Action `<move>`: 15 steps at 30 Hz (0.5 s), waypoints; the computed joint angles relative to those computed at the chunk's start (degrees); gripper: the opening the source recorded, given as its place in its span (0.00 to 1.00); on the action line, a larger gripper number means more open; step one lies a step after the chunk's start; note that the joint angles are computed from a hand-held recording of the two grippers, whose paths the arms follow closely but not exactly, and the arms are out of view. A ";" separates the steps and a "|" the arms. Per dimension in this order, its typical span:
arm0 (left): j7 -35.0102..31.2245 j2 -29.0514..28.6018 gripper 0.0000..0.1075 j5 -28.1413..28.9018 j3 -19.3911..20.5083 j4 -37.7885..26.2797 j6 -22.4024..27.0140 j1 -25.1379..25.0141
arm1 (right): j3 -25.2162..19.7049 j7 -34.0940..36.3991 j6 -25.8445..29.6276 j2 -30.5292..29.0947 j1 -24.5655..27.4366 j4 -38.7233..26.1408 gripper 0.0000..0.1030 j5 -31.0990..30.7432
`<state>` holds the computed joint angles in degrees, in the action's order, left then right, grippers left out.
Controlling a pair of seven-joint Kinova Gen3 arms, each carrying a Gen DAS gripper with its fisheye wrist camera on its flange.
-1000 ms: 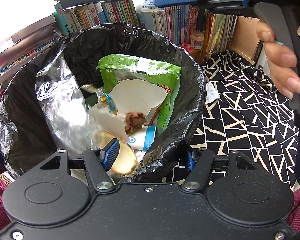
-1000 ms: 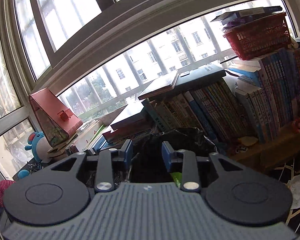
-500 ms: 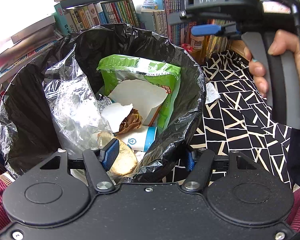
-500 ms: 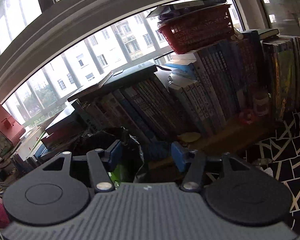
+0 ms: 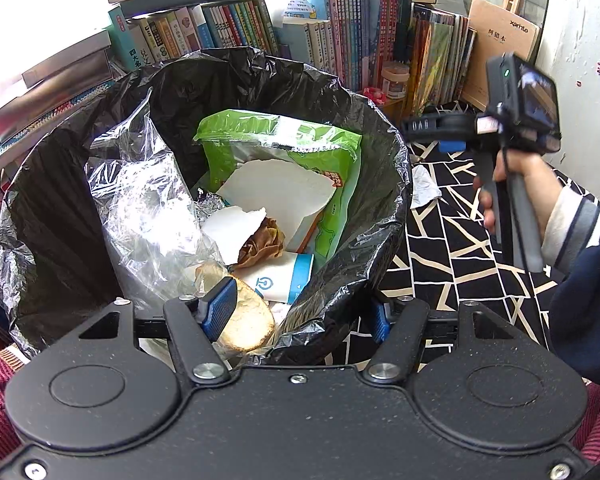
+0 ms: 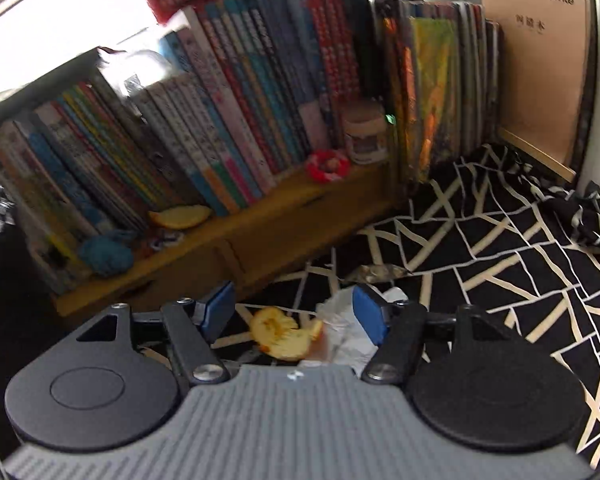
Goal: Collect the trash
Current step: 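Move the right gripper back to the crumpled white tissue on the cloth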
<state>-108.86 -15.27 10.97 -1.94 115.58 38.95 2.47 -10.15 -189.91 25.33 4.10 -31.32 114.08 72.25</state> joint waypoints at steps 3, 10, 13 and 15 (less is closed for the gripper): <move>0.07 0.03 0.59 -0.01 0.01 -0.02 0.02 0.02 | 0.70 3.04 2.27 2.78 0.17 -0.67 0.77 -3.37; 0.16 0.08 0.59 -0.14 0.06 -0.05 -0.02 0.02 | 3.71 6.81 2.25 7.07 -0.99 -1.18 0.86 -6.88; 0.07 0.18 0.60 -0.16 -0.01 -0.12 0.08 0.04 | 4.85 9.00 1.16 8.79 -1.86 -2.01 0.94 -7.37; 0.10 0.21 0.60 -0.21 0.05 -0.12 0.02 0.00 | 5.53 10.27 3.44 10.64 -3.83 -3.47 0.99 -6.91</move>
